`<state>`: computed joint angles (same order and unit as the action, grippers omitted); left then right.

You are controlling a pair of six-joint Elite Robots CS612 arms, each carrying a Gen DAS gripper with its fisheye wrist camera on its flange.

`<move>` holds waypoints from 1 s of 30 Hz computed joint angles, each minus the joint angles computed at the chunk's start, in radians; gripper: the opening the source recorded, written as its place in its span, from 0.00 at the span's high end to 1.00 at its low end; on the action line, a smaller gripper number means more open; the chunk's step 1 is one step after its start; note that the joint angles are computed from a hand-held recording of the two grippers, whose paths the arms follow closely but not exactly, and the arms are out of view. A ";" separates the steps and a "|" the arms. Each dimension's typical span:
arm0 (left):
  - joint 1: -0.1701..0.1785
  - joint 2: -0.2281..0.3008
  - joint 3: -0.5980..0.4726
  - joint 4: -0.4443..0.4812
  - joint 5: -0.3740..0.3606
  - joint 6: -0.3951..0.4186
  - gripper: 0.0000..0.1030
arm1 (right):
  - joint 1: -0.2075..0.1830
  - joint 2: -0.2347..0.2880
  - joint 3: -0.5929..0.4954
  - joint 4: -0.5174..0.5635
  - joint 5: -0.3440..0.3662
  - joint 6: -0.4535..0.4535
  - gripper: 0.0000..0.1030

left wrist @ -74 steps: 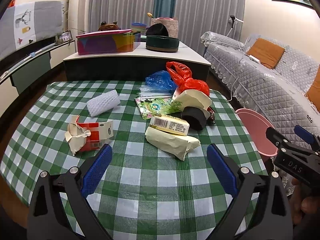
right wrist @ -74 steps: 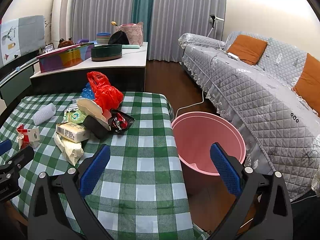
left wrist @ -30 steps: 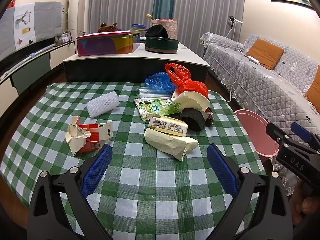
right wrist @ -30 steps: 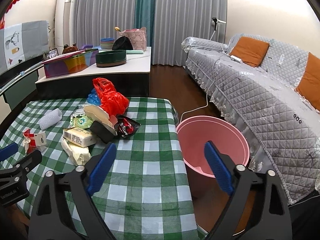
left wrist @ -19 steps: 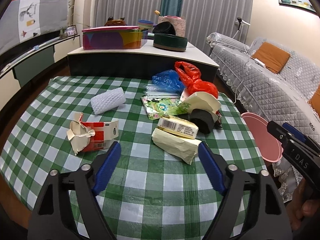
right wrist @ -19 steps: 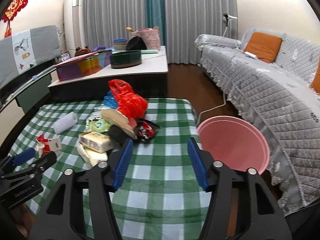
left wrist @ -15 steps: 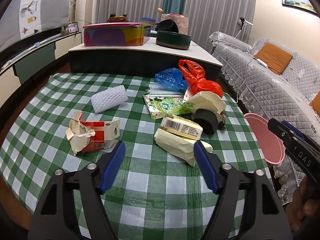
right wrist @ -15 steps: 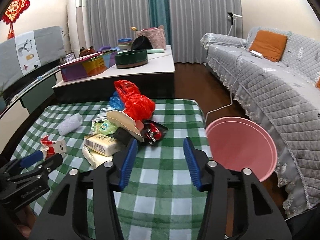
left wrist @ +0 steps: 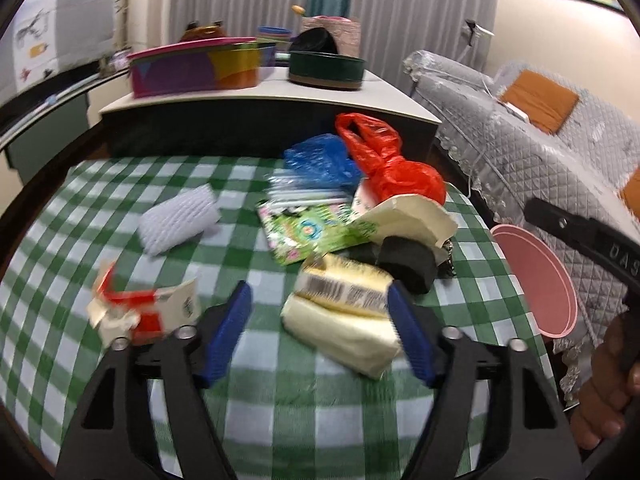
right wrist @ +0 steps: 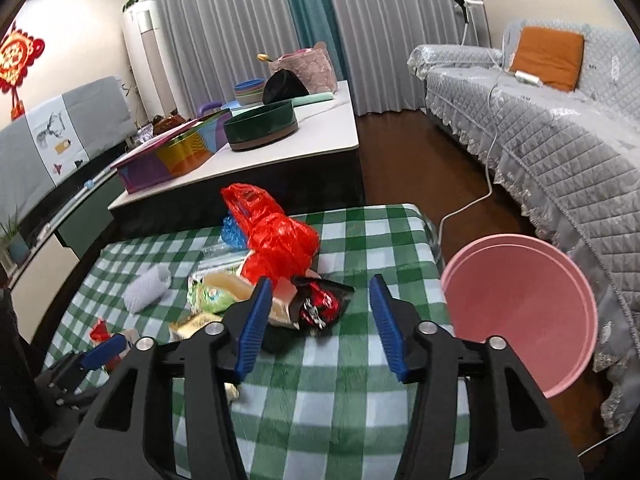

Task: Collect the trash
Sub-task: 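Grasp the yellow tissue pack with the left gripper while the right gripper grasps the red plastic bag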

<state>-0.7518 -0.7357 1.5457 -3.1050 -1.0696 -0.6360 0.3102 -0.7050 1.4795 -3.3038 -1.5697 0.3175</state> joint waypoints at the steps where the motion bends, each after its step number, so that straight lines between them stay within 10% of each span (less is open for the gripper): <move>1: 0.002 0.006 -0.013 0.007 -0.005 0.016 0.21 | -0.002 0.005 -0.009 0.004 0.005 0.000 0.40; 5: 0.010 0.029 -0.061 0.065 -0.032 0.052 0.18 | -0.011 0.033 -0.069 0.059 0.039 -0.004 0.25; 18: 0.034 0.066 -0.132 0.183 -0.100 0.044 0.19 | -0.013 0.125 -0.276 0.289 0.166 -0.112 0.23; 24: 0.042 0.057 -0.118 0.176 -0.132 -0.001 0.31 | -0.010 0.134 -0.312 0.379 0.192 -0.165 0.71; 30: 0.049 0.044 -0.093 0.149 -0.133 -0.050 0.32 | -0.007 0.105 -0.271 0.327 0.172 -0.164 0.80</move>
